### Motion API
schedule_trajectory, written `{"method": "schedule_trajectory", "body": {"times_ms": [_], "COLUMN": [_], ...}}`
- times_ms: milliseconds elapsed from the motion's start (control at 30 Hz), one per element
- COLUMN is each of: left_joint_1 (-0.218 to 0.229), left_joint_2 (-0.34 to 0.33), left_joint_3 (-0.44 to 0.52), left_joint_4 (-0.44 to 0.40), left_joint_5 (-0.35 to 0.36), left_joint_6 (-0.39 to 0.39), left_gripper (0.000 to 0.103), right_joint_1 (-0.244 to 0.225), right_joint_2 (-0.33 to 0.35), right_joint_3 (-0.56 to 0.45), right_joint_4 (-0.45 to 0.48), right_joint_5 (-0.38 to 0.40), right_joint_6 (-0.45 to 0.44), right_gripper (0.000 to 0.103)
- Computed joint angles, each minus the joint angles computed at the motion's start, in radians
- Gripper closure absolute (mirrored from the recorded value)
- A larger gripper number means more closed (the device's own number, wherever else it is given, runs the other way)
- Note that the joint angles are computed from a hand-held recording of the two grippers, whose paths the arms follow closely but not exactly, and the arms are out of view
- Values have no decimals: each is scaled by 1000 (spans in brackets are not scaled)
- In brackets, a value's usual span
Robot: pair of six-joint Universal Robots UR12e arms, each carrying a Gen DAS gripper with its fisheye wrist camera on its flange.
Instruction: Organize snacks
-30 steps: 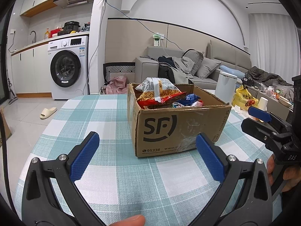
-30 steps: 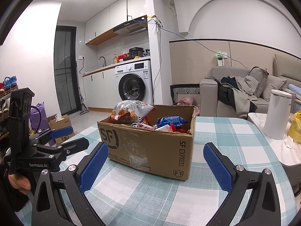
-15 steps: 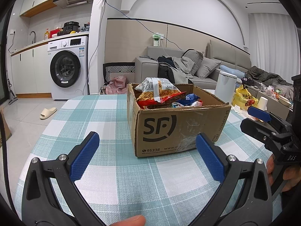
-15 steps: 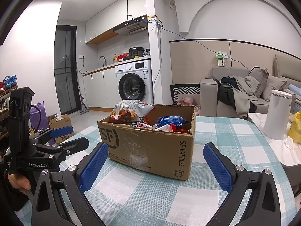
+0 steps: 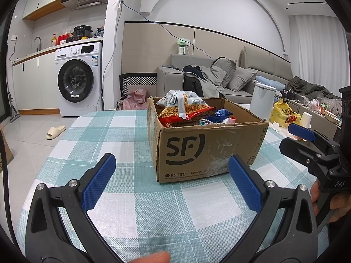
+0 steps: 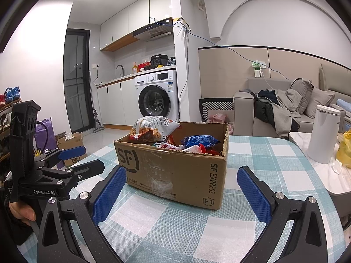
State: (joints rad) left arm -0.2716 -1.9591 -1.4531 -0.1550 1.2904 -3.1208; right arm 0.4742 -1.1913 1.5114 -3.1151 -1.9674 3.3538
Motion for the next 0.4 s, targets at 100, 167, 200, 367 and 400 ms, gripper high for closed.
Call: {"method": "schedule_trajectory", "body": {"times_ms": [100,167,200,367,400], "left_joint_1": [0,0,0,-4,-4], "left_joint_2": [0,0,-1,-9,-10], "left_joint_3": [0,0,1,8,10], "left_joint_4": [0,1,1,10,9], "left_joint_5": [-1,-2,-4,-8,-8], "left_joint_6": [0,0,2,5,6], "left_gripper": [1,1,1,1,1], "right_joint_1": [0,0,0,0,0], "right_joint_2": [0,0,0,0,0], "right_joint_3": [0,0,0,0,0], "right_joint_4": [1,0,0,0,0], "right_joint_5": [0,0,0,1,1], "right_joint_6": [0,-1,0,-1,-1], "right_gripper": [0,0,0,0,0]}}
